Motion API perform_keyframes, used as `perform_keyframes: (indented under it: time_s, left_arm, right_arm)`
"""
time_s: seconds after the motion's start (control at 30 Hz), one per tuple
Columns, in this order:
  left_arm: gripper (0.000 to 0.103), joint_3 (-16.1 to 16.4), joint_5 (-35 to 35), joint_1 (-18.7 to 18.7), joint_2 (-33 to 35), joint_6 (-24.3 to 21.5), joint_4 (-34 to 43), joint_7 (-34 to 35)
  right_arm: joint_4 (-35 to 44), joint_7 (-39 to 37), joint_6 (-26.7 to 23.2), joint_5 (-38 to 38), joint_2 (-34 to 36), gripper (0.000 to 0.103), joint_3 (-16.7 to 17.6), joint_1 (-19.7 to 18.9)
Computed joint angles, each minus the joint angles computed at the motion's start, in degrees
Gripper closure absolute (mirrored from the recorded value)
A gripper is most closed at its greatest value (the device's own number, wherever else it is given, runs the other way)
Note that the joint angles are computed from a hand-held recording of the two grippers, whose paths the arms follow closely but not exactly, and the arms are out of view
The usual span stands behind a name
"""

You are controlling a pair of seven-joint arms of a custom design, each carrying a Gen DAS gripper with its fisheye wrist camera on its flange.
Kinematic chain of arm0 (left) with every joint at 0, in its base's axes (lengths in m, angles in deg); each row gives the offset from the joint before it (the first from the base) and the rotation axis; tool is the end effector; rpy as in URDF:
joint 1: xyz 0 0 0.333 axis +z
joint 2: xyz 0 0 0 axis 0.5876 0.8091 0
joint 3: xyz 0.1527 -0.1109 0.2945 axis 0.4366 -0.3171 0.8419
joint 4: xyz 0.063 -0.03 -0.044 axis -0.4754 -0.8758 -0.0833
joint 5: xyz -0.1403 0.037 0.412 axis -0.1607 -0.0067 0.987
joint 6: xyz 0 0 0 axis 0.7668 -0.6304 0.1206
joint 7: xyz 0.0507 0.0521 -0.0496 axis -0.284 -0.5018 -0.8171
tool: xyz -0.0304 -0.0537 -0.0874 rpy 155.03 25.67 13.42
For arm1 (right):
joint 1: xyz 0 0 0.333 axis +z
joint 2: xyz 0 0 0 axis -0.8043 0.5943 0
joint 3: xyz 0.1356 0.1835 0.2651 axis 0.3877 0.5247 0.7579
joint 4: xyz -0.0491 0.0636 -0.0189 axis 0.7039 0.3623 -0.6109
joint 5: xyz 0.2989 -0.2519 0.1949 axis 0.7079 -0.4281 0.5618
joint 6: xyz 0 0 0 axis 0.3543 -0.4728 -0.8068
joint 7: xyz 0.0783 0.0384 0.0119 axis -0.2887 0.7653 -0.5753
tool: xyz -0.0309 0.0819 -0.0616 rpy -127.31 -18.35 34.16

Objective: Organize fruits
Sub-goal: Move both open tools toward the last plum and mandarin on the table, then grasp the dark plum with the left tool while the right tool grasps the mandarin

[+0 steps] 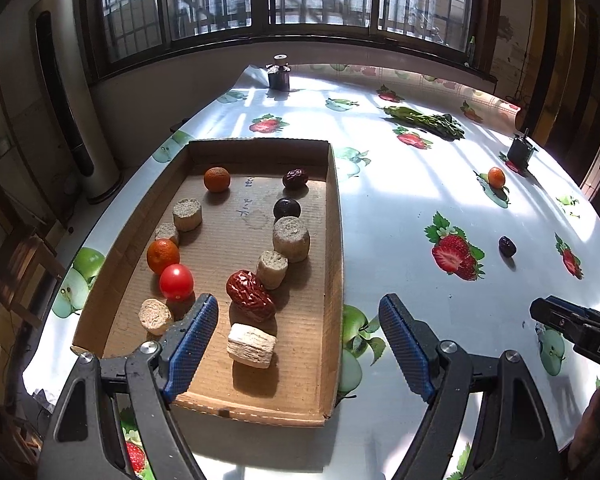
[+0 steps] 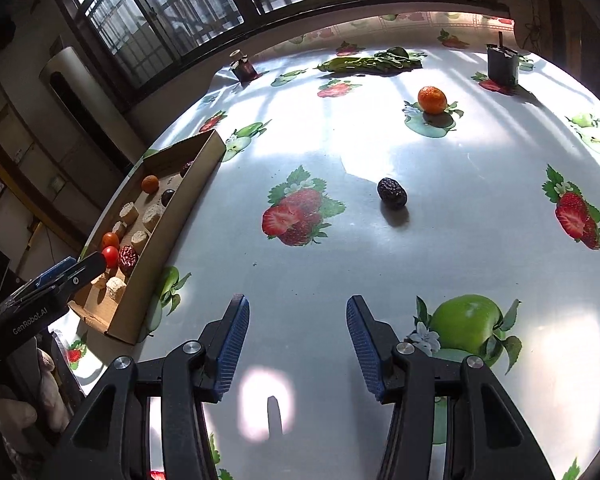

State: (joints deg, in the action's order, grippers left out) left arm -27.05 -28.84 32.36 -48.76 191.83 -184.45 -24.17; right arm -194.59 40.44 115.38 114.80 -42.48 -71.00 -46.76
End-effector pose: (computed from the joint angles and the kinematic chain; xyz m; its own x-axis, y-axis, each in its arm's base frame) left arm 0.4465 -0.2010 0.4124 0.3663 -0.9305 0.0090 -0.6965 -0.2805 -0.6604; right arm 0.5560 0.0382 0.3792 0.4328 -0.8356 -0.3383 -0.8084 -0.1937 -0.5559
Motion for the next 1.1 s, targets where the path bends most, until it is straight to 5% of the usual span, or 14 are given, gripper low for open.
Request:
perform_keyframes:
  time_s: [0.3,0.53,0.7,0.9,0.93,0.97,1.1]
  left_arm:
    - [0.021,0.7,0.8,-1.0,5.0,4.8,3.3,1.1]
    - [0.021,2.1,1.1,-3.2,10.4,9.6,7.1,3.2]
    - [0.021,3.7,-3.2,-5.3,13.4,11.6,9.1,8.8]
    - [0.021,5.2,-7.9,-7.0,16.4,12.4,12.1,15.0]
    - [0.021,5.5,-8.3,-7.2,17.1,12.6,12.8,15.5]
    - [0.021,5.8,-8.5,-7.4,17.8,13.1,13.6,15.8]
    - [0.021,7.0,-11.7,-8.8,22.4,14.3,18.2,19.8]
  right_arm:
    - [8.2,8.9,6.4,-7.7,6.9,0.048,-1.0,-4.5]
    - [21.1,12.5,6.3,-8.0,15.9,0.048,2.6,-7.5]
    - [33.7,21.3,8.7,-18.3,26.5,0.047,4.0,-5.1]
    - [45.8,33.5,3.9,-28.8,36.5,0.047,4.0,-3.8]
    - [46.0,33.7,4.2,-29.6,36.8,0.049,4.7,-4.1]
    - [45.0,33.7,6.0,-30.9,36.4,0.065,5.0,-4.2]
    - [41.4,32.4,6.9,-32.0,33.9,0.066,7.9,-7.3]
